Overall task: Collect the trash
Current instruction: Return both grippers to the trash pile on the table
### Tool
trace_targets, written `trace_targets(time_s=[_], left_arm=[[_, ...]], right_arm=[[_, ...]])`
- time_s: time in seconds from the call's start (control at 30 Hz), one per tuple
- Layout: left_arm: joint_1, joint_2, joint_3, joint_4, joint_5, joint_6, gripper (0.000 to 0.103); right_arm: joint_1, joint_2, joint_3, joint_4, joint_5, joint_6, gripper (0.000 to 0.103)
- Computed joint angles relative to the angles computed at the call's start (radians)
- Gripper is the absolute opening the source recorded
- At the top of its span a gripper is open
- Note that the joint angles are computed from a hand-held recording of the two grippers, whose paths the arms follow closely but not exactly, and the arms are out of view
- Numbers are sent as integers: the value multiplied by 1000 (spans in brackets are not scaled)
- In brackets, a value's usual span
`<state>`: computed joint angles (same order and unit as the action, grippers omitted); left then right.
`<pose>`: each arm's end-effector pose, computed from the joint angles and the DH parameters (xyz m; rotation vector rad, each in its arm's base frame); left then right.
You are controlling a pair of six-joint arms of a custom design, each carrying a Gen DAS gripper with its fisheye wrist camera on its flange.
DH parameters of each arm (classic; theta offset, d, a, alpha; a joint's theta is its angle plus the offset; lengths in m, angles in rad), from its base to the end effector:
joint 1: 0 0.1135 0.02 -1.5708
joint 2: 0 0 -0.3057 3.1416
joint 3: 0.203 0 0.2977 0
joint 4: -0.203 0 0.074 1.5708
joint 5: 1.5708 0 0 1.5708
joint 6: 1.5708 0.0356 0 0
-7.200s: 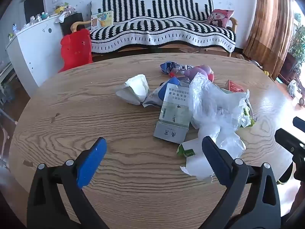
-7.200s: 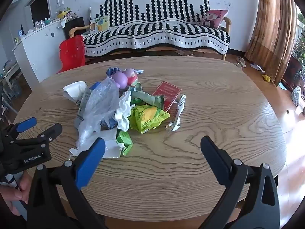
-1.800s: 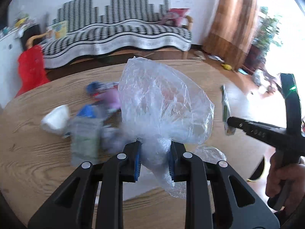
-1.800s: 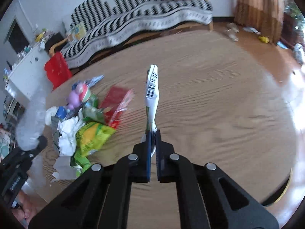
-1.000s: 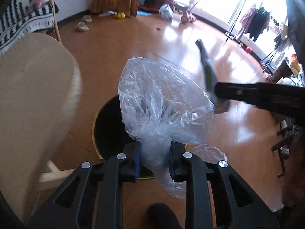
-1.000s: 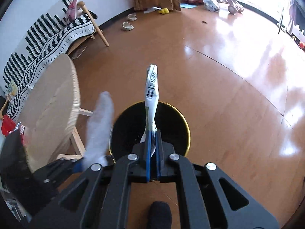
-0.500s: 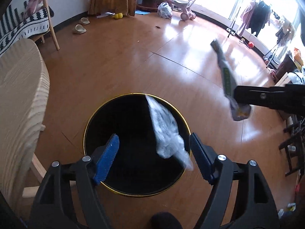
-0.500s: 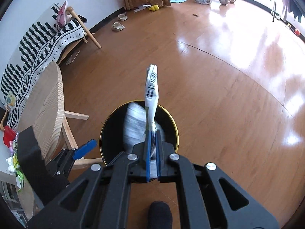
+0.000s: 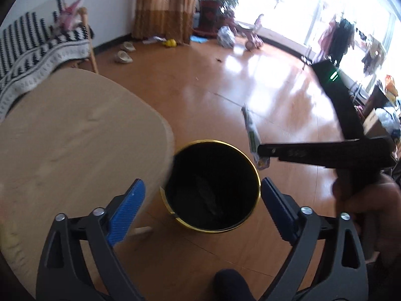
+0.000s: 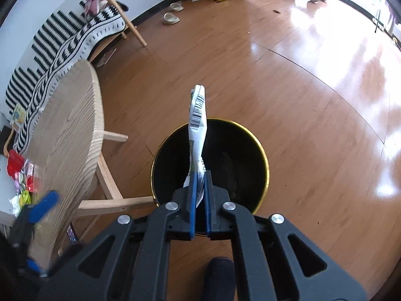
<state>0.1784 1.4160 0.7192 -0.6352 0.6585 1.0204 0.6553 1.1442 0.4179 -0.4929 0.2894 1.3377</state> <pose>0.2589 0.0245 0.1752 1.1271 2.2637 -0.5418 0.1557 0.1069 0.1415 0.9709 2.5250 0.1892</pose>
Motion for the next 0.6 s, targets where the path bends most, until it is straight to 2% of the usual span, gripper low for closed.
trace_targets(time_s=[0.07,0.13,0.17,0.2,0.23,0.4,0.5,0.6], left_arm=[[53,12,38,-29,11,37,92],[117,44,84,-60,11,73,92],[144,71,111,-72,12,84,93],[178,101,148,-91,13,94,93],[203,123,177,-106,12,104,93],[322,241,351,-177,11,111,93],[408,313,476,-234,34,112,94],[489,381,582,-221,45,81,95]], right_arm=[[-1,71,50,-18,-4,1,6],[-2,120,94,-35,-4,4,13],[-2,137,112,-38,0,2,33],[8,162,142,-56,21,10,68],[21,188,173,-79,51,22,78],[72,295,319,-118,125,26,81],[122,380,454,-100,164,-20,81],[176,518,649,-37,177,-119,81]])
